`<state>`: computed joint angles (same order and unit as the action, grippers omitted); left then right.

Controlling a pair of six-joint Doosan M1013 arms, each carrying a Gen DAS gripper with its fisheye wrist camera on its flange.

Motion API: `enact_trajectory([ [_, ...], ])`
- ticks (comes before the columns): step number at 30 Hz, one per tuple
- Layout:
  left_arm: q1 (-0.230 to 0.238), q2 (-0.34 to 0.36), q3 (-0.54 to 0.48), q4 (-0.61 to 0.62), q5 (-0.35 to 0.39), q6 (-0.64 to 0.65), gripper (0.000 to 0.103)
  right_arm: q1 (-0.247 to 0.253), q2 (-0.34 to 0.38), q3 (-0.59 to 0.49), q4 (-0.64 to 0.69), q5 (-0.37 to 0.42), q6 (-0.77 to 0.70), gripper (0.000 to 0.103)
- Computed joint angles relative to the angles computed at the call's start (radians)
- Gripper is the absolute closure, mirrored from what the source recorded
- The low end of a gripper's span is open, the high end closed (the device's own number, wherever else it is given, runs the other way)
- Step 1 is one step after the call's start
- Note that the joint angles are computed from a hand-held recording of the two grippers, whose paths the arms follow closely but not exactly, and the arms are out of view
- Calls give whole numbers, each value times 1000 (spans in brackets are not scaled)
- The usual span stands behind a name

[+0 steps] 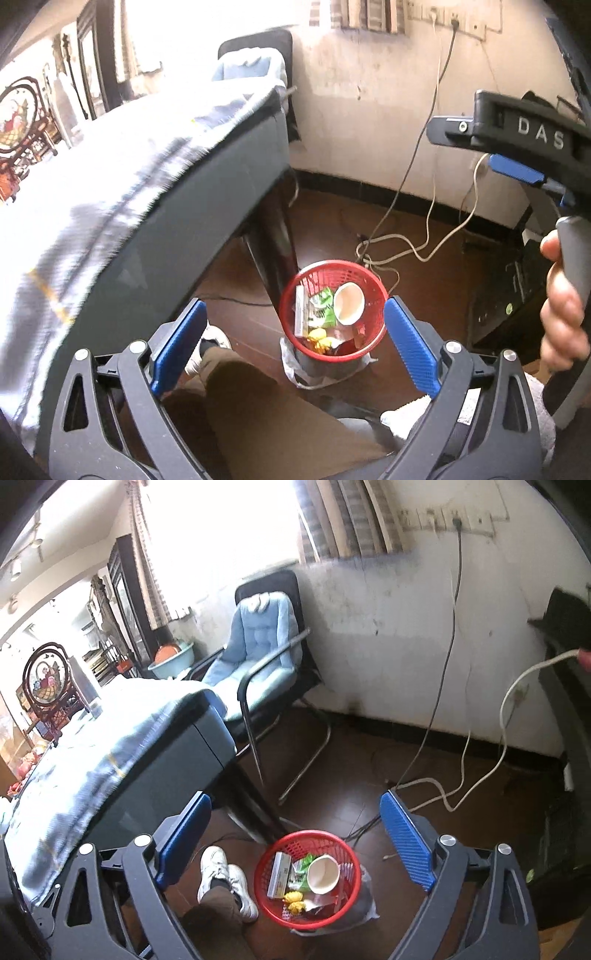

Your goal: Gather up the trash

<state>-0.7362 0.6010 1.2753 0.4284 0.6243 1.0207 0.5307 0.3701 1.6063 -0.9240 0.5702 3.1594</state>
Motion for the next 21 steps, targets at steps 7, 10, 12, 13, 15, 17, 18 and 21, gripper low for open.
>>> enact_trajectory([
  [7, 3, -76, 94, 109, -101, -111, 7, 55, -39, -19, -54, 102, 30, 8],
  [10, 4, -99, 125, 155, -127, -160, 7, 85, -51, -27, -91, 185, 61, 6],
  [12, 6, -111, 140, 182, -136, -187, 7, 104, -55, -31, -104, 238, 78, 6],
  [13, 6, -117, 146, 202, -139, -207, 7, 110, -55, -31, -104, 255, 83, 6],
  [15, 7, -124, 154, 227, -140, -233, 7, 122, -52, -26, -89, 296, 100, 6],
  [17, 9, -126, 157, 243, -136, -254, 7, 131, -44, -20, -65, 332, 112, 6],
  [18, 11, -129, 158, 246, -133, -261, 7, 134, -37, -13, -42, 353, 111, 6],
  [21, 16, -127, 155, 237, -108, -264, 7, 131, -25, 11, 25, 345, 87, 6],
])
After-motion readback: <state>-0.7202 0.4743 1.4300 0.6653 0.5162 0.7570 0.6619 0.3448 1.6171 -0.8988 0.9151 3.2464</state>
